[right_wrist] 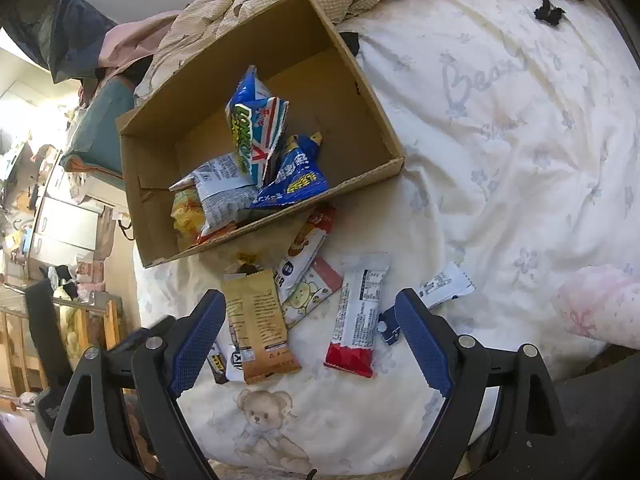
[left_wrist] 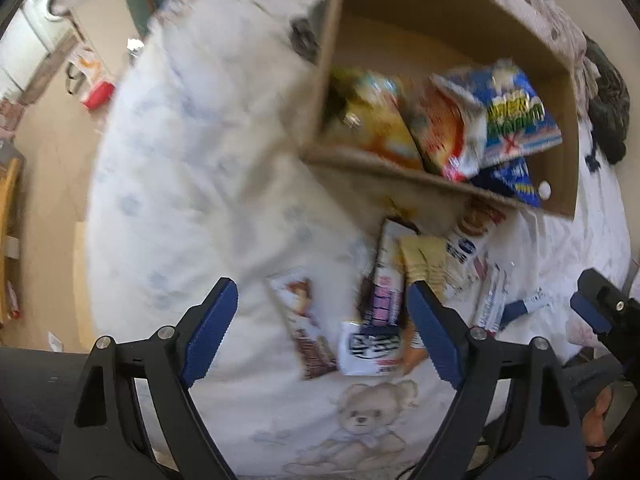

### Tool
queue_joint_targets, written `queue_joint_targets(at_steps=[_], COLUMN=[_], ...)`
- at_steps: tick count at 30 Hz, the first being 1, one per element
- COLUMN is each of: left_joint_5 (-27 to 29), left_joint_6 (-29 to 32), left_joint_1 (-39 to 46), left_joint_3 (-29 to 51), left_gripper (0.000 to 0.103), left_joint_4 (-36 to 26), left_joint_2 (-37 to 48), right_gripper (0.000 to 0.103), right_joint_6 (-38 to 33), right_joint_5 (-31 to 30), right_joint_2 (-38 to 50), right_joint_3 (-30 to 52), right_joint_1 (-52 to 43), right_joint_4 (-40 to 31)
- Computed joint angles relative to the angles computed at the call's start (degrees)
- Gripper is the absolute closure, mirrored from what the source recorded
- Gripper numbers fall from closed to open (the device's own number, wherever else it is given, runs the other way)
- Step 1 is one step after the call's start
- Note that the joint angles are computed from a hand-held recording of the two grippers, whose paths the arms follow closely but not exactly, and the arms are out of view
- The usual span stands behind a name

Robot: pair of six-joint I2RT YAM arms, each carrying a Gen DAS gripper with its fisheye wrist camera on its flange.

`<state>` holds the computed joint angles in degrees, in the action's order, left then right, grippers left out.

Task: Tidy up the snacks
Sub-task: 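Withdraw both tools from the box toward the remaining snack bars, then grasp the tan snack packet with the left tool and lift it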

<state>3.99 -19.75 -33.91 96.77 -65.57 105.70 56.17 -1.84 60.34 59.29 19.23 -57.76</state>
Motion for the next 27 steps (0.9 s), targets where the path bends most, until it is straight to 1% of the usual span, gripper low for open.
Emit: queue_joint_targets(at_steps=[1,3,7,9,12,16,18,19,20,21,22,23,27], left_joint_5=[0.45,0.69,1.9,2.28,3.52,0.76,-0.35,-0.97,-3.04,-5.11,-5.14,-4.34,-0.95], left_joint_6=[0.0,0.16,2.24,4.15,5.5,3.63,4.43,5.15,5.38,5.15,5.38,5.7,4.83], left_joint_1=[-0.34,-1.47,-4.88,-6.99,-9.63,-11.85,-13.1,-13.67,-14.64,-15.45,-15.74,-15.74,-15.58], left_joint_3=[0.18,0.62,1.9,2.32,3.33,3.79,4.78,5.75,6.03,5.22,4.75,4.73,3.23], left_gripper=[0.02,0.033,0.036,0.053,0.056,0.056,0.056,0.056,0.063,0.067,0.07,0.074,0.078], left_joint_4=[0.09,0.71,1.63,1.4,0.07,0.09,0.6,-0.1,0.06,0.87,1.49,1.52,2.65], left_joint_2=[0.78,2.01,3.46,3.96,6.38,8.85,9.87,11.12,11.74,11.16,10.65,10.48,6.9], right_gripper=[0.014,0.014,0.014,0.014,0.014,0.014,0.014,0.014,0.014,0.014,0.014,0.014,0.014], right_joint_6=[0.06,0.24,0.2,0.02,0.09,0.47,0.36,0.29,0.31,0.36,0.21,0.28,0.05], right_joint_5=[-0.04,-0.77,-1.42,-1.52,-1.99,-2.03,-1.76,-1.58,-1.55,-1.65,-1.92,-2.15,-2.17], right_joint_2=[-0.03,-0.52,-0.87,-0.96,-1.42,-1.87,-1.94,-1.94,-1.91,-1.91,-1.96,-1.9,-1.96], right_joint_3=[-0.05,-0.6,-1.06,-1.1,-1.42,-1.66,-1.59,-1.57,-1.57,-1.71,-1.81,-1.91,-1.85], right_joint_1=[-0.15,-1.01,-1.91,-2.28,-3.13,-3.32,-3.44,-3.57,-3.72,-3.99,-4.37,-4.63,-4.87], right_joint_4=[0.05,0.36,0.47,0.24,0.26,0.18,-0.06,-0.22,-0.31,-0.34,-0.42,-0.37,-0.32])
